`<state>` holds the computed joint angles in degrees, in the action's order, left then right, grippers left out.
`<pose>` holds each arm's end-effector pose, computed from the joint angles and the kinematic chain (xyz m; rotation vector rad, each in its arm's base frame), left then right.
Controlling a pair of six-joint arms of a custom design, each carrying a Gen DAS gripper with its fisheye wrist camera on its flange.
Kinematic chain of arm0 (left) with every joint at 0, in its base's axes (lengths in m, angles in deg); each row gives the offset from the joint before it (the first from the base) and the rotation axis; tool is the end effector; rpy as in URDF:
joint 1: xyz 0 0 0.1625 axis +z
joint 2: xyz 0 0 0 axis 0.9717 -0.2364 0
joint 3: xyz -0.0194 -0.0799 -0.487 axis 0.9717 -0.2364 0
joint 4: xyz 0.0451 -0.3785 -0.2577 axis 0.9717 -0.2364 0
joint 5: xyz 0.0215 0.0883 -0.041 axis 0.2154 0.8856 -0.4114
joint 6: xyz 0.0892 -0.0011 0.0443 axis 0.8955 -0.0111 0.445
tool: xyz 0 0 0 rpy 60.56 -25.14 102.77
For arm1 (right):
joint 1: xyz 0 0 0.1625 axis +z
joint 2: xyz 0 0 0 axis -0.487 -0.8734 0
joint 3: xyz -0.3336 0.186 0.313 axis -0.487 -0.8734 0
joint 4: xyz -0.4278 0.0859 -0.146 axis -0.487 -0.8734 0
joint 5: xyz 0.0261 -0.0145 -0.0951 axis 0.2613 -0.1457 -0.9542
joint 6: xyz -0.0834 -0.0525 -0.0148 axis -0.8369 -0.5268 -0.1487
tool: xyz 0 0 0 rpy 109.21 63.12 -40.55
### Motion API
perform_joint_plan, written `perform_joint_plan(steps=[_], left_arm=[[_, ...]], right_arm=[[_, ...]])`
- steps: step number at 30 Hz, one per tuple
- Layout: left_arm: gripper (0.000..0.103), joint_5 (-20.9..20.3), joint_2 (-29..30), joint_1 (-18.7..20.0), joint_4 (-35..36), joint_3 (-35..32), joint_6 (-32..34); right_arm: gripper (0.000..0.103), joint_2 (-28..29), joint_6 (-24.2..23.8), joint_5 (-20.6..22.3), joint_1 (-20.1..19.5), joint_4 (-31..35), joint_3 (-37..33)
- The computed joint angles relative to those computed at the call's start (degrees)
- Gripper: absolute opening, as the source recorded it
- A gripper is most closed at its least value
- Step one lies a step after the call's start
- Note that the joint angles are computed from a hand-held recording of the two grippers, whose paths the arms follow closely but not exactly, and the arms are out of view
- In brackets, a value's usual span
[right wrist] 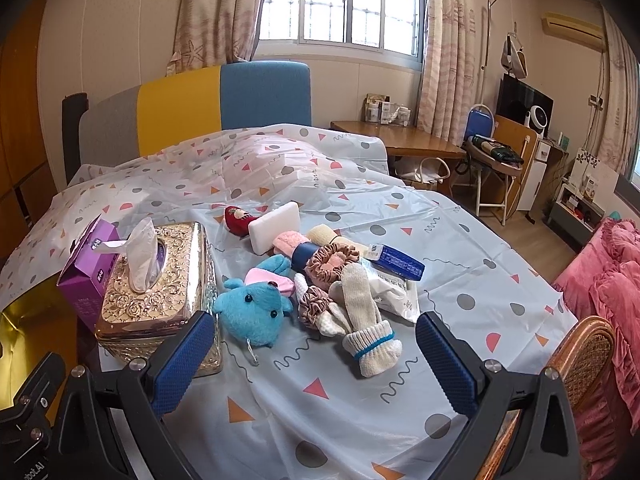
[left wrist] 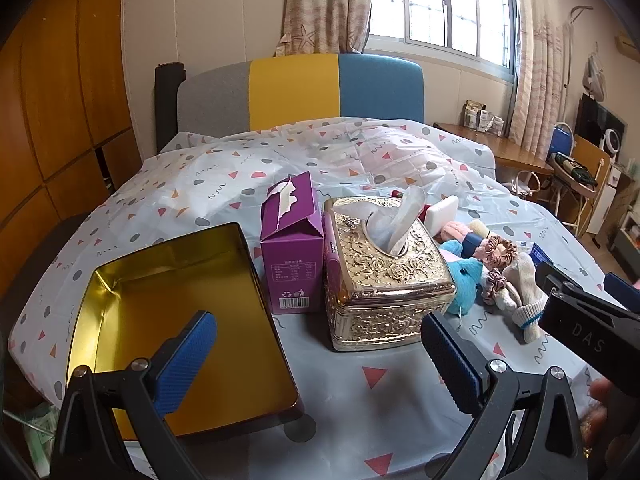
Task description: Organize soft objects
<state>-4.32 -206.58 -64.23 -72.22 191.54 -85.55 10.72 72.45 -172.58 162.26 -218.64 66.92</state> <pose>-0.0581 -0.2337 0.2921 -0.0315 1.9356 -1.1556 0.3785 -0.3254 -0.0332 0.6510 -2.1786 0.9898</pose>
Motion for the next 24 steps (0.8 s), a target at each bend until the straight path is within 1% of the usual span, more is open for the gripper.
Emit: perform_joint_plan(steps=[24], left_arm=[[0.103, 0.30, -0.08, 0.42, -3.22, 0.62, 3.23]], right_arm=[[0.103, -0.76, 0.11, 0.14, -1.01, -0.09, 0.56]])
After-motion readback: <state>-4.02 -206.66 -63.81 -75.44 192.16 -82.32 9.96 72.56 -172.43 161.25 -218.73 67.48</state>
